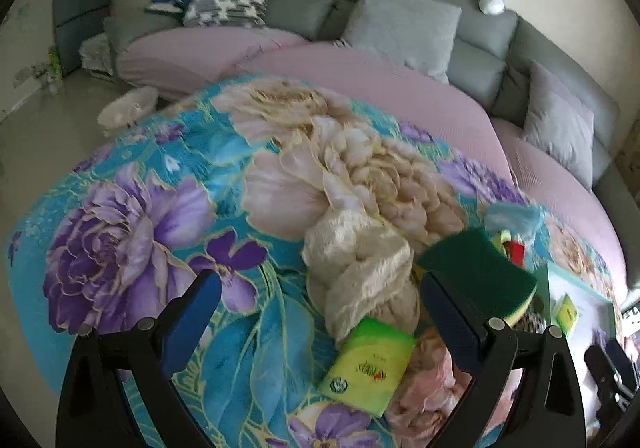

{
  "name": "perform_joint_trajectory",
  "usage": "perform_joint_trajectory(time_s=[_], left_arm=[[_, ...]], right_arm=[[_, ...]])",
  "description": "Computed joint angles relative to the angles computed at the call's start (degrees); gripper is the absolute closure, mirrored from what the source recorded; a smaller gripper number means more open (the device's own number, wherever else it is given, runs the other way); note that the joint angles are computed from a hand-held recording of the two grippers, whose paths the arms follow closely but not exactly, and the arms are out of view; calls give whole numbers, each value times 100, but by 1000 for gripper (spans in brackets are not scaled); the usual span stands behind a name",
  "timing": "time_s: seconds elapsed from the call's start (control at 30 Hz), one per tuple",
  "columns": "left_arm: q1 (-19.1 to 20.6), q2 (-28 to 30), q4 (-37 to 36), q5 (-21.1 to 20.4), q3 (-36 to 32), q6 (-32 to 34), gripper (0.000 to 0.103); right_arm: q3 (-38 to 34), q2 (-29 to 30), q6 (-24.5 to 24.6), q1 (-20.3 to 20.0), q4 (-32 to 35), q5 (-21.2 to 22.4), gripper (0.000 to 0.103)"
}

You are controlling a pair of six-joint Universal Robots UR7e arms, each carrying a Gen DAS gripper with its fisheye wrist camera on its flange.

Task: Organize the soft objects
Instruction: 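Move both grippers back to the pile of soft items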

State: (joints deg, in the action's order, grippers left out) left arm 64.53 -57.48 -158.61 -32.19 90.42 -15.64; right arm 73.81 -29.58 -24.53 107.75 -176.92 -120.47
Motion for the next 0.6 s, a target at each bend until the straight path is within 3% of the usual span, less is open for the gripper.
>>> perform_joint_trajectory(time_s=[0.3, 0.4, 0.47, 0.6], left_arm=[[25, -33, 683, -216, -19, 130, 3], [75, -70, 997, -429, -57, -18, 3], [101, -74, 1285, -514, -107, -155, 3], [129, -63, 1562, -608, -151, -273, 3]], right_arm=[[100, 100, -222, 98, 91, 266, 1], [111, 118, -270, 126, 80, 295, 16], [65, 133, -179, 113, 255, 310, 35], [-4, 161, -5, 87, 518, 381, 44]])
